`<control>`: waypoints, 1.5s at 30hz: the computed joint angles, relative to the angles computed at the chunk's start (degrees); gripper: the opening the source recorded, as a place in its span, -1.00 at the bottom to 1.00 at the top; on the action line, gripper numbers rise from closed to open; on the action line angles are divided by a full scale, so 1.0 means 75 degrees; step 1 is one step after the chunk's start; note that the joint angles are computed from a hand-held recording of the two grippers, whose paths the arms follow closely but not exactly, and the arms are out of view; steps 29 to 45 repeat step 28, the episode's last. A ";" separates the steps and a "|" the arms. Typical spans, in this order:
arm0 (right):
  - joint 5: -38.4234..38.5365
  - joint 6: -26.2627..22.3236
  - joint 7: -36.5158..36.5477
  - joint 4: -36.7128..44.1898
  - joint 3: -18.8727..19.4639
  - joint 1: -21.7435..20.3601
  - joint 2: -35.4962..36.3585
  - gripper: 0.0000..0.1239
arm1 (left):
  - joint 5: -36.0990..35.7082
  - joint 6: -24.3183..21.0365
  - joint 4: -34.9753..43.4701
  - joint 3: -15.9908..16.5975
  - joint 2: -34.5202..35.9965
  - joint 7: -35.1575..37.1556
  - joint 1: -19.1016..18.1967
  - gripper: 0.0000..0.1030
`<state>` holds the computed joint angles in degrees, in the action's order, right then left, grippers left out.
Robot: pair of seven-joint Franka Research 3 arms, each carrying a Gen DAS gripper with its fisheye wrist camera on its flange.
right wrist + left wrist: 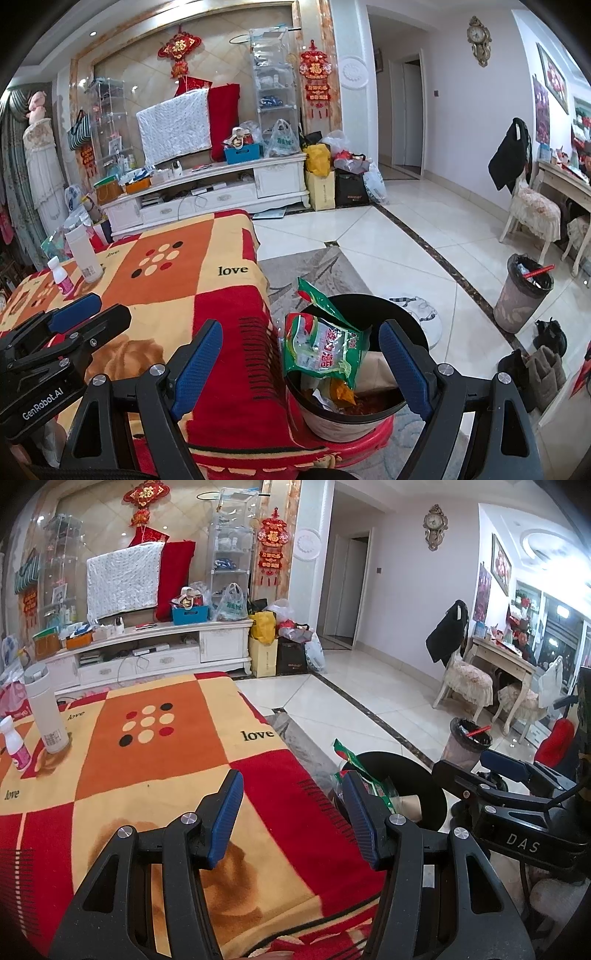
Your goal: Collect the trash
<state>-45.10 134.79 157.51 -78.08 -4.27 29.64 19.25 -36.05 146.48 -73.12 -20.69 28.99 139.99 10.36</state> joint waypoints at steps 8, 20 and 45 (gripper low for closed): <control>0.0016 -0.0002 0.0028 -0.0055 -0.0003 -0.0017 -0.0038 0.37 | 0.0046 -0.0068 0.0065 -0.0001 0.0053 -0.0050 -0.0004 0.06; 0.0163 -0.0085 -0.0089 0.0003 0.0031 -0.0058 -0.0030 0.37 | 0.0068 -0.0062 0.0069 -0.0020 0.0084 -0.0015 0.0000 0.06; 0.0322 -0.0110 -0.0215 0.0087 0.0046 -0.0070 0.0031 0.38 | 0.0125 -0.0357 0.0473 0.0021 0.0377 -0.0104 0.0035 0.06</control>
